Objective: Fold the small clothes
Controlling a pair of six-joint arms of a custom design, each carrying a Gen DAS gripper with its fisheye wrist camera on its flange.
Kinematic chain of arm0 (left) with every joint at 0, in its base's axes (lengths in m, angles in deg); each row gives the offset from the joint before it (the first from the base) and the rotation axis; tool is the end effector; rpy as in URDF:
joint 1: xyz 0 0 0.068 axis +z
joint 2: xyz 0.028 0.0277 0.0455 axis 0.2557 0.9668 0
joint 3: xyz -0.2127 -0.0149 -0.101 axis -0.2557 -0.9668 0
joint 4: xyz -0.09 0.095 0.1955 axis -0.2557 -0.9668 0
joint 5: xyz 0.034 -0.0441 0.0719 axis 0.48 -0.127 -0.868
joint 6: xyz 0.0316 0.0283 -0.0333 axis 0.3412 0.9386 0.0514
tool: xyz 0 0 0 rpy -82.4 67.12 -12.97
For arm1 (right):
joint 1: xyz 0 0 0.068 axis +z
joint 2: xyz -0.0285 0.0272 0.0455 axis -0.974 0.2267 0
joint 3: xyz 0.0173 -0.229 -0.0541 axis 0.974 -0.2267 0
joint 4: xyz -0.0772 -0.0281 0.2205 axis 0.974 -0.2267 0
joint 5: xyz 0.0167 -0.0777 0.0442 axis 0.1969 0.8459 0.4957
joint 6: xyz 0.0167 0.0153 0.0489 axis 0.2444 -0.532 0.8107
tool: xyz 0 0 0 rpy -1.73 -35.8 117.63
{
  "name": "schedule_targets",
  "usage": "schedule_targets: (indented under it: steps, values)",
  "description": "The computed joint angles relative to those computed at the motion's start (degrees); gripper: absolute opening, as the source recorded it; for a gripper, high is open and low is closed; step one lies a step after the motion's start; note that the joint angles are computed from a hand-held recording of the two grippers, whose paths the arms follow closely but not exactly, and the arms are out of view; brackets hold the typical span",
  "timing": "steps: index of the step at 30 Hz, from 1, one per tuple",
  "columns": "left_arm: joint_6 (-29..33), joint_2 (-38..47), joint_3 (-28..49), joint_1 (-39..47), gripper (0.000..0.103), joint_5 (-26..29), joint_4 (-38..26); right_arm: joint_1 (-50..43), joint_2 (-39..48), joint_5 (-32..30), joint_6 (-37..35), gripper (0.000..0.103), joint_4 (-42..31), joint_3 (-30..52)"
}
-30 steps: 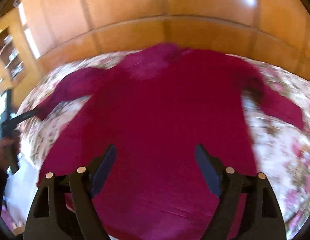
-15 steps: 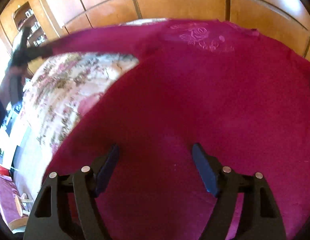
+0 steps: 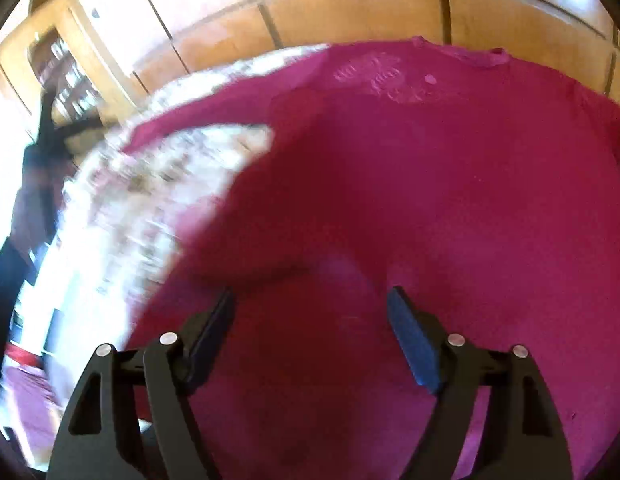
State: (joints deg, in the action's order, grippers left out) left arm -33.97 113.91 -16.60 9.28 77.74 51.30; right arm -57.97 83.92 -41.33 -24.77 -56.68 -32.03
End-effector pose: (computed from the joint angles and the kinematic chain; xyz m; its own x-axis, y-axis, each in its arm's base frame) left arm 0.3005 -0.0252 0.2134 -0.6847 -0.3875 -0.6172 -0.3217 0.9207 -0.2211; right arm 0.2095 0.0850 0.1839 -0.8289 -0.1160 -0.5473 -0.3669 0.8512 0.3752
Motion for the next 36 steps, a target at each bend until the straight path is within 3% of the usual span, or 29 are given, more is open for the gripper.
schedule_targets:
  steps: [2,4,6,8,10,11,12,13,17,21,23,26,29,31,33,34,36]
  values:
    - [-1.4,-4.7,-6.8,-2.0,0.056,2.4,1.7,3.7,0.3,-0.9,3.2,0.077,-1.0,2.4]
    - [-4.3,-10.0,-13.9,-5.2,0.06,2.8,3.6,8.7,2.3,-0.9,6.3,0.077,-0.6,4.7]
    - [-5.5,-12.5,-17.5,-8.3,0.06,3.6,3.8,15.1,7.0,3.8,8.9,0.077,-0.3,8.0]
    - [-7.9,-15.5,-20.7,-12.6,0.06,2.8,3.5,21.1,13.7,10.0,8.3,0.07,-1.9,12.2]
    - [-9.0,-17.6,-22.3,-15.3,0.06,4.0,3.0,26.1,18.0,21.2,6.9,0.03,-3.6,14.0]
    - [-9.5,-18.6,-23.0,-16.4,0.06,4.4,3.0,26.0,16.5,21.8,6.2,0.028,-1.9,11.4]
    - [-9.9,-20.2,-23.8,-17.8,0.06,5.5,3.1,24.1,13.8,20.2,5.6,0.013,-1.4,9.0]
    - [-9.8,-21.6,-24.5,-18.5,0.06,6.8,3.3,21.7,9.9,17.8,5.8,0.012,-1.4,6.3]
    - [-10.8,-24.7,-27.0,-22.4,0.06,13.8,7.3,3.0,-6.2,-3.9,3.3,0.011,-1.8,-4.3]
    - [-14.9,-20.4,-28.9,-26.8,0.064,20.3,18.2,-14.3,-6.6,-19.1,-1.6,0.009,-4.3,-8.5]
    - [-19.4,-14.3,-28.7,-28.8,0.07,22.8,26.3,-18.1,-5.3,-23.5,-3.1,0.009,-4.1,-9.4]
    - [-24.4,-3.3,-25.7,-30.3,0.07,27.1,36.4,-19.2,-3.9,-30.5,-5.6,0.009,-4.7,-9.4]
    - [-28.8,6.6,-21.3,-31.1,0.073,30.4,43.0,-14.3,-8.4,-28.1,-6.2,0.021,-8.7,-8.2]
    - [-31.6,11.7,-18.4,-31.0,0.073,32.1,45.8,-13.9,-10.3,-26.0,-8.1,0.05,-11.7,-7.6]
    - [-30.6,13.6,-15.5,-31.8,0.073,30.9,44.2,-16.0,-13.3,-24.1,-10.0,0.051,-14.6,-7.9]
    - [-30.3,14.0,-14.7,-31.9,0.07,30.8,43.5,-17.5,-14.1,-23.2,-10.6,0.052,-15.4,-7.9]
    - [-29.3,14.5,-13.4,-31.7,0.049,31.6,41.9,-21.5,-15.7,-20.4,-11.8,0.058,-16.6,-7.9]
